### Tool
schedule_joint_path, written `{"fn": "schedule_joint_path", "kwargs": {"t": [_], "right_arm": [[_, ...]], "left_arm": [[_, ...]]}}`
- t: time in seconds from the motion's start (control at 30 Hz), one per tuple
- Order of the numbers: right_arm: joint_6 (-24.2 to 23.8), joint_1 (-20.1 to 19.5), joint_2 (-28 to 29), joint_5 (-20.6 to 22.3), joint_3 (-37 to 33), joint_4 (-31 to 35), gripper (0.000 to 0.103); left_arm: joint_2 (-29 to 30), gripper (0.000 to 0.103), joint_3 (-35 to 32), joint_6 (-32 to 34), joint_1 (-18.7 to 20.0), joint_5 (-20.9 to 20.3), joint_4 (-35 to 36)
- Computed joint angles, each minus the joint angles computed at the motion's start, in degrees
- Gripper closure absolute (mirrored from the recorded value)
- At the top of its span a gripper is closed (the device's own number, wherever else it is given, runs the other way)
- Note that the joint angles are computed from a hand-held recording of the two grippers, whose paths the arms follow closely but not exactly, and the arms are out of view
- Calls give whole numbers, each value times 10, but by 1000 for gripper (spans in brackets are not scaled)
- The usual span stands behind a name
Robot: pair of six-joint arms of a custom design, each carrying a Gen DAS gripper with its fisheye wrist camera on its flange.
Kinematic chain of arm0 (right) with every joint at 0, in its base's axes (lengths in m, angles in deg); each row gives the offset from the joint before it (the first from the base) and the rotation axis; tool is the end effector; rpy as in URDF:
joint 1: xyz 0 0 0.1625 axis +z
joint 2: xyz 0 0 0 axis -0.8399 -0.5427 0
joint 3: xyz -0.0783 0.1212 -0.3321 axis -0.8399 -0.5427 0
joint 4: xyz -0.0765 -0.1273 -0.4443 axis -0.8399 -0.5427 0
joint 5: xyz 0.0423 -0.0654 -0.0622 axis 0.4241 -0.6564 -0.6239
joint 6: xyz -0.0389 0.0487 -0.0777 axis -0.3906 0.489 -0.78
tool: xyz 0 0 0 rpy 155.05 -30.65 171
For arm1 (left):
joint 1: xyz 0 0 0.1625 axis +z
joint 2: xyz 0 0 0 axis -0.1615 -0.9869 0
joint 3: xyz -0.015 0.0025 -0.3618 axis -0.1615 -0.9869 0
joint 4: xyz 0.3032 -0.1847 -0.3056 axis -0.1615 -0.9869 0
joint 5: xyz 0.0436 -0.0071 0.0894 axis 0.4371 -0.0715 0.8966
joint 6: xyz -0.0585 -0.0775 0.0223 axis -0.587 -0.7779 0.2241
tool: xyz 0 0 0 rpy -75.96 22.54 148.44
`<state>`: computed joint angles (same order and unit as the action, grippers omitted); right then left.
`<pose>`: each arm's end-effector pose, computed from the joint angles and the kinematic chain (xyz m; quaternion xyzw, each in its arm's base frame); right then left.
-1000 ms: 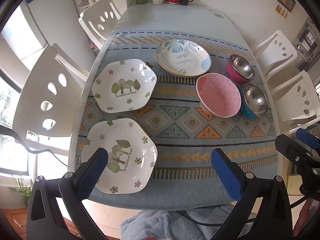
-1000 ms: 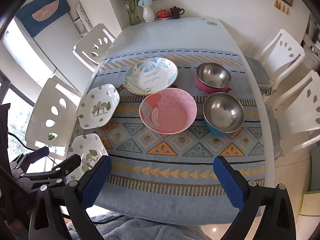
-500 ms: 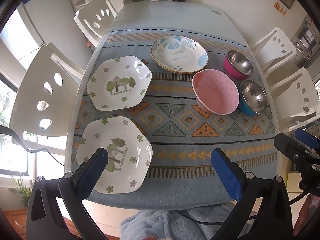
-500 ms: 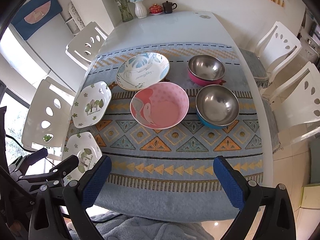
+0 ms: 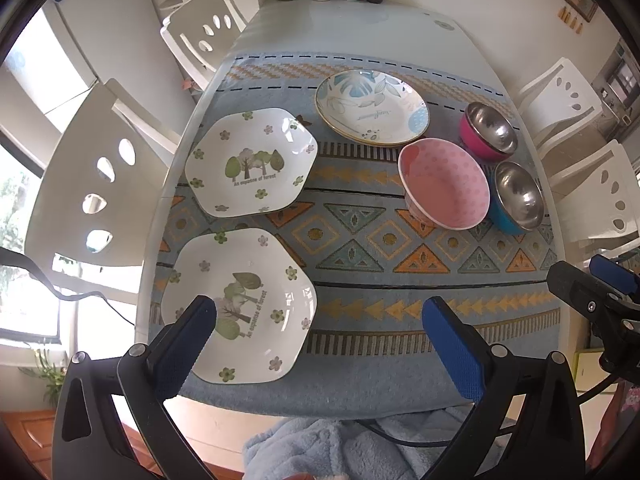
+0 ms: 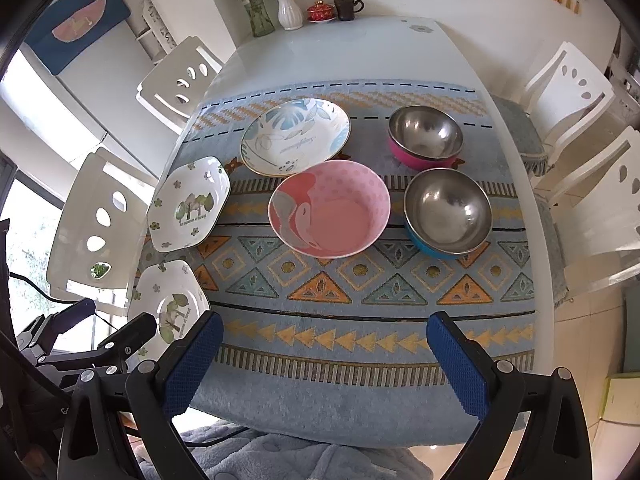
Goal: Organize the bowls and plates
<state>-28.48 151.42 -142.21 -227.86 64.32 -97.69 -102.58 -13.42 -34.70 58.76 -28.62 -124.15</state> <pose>0.1022 -0.6216 0.3609 -0.2556 -0.8321 0.3510 0.3451 -0.4206 -0.7757 0.0029 0.4303 0.8618 -0.0378 0.2660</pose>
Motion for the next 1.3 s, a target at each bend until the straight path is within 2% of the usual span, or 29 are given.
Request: {"fn": "schedule_joint_path", "kwargs": {"t": [0.33,0.47,1.3], "right_arm": [[16,0,9,5,-16,35,2],[39,1,11,-1,-25,75,2],[96,-1,-5,-9,-4,104,2]], "left_arm": [[10,1,-24,-16,5,-8,28],[12,1,-27,-16,5,-1,38],[15,1,-32,1,7,-19,70]]}}
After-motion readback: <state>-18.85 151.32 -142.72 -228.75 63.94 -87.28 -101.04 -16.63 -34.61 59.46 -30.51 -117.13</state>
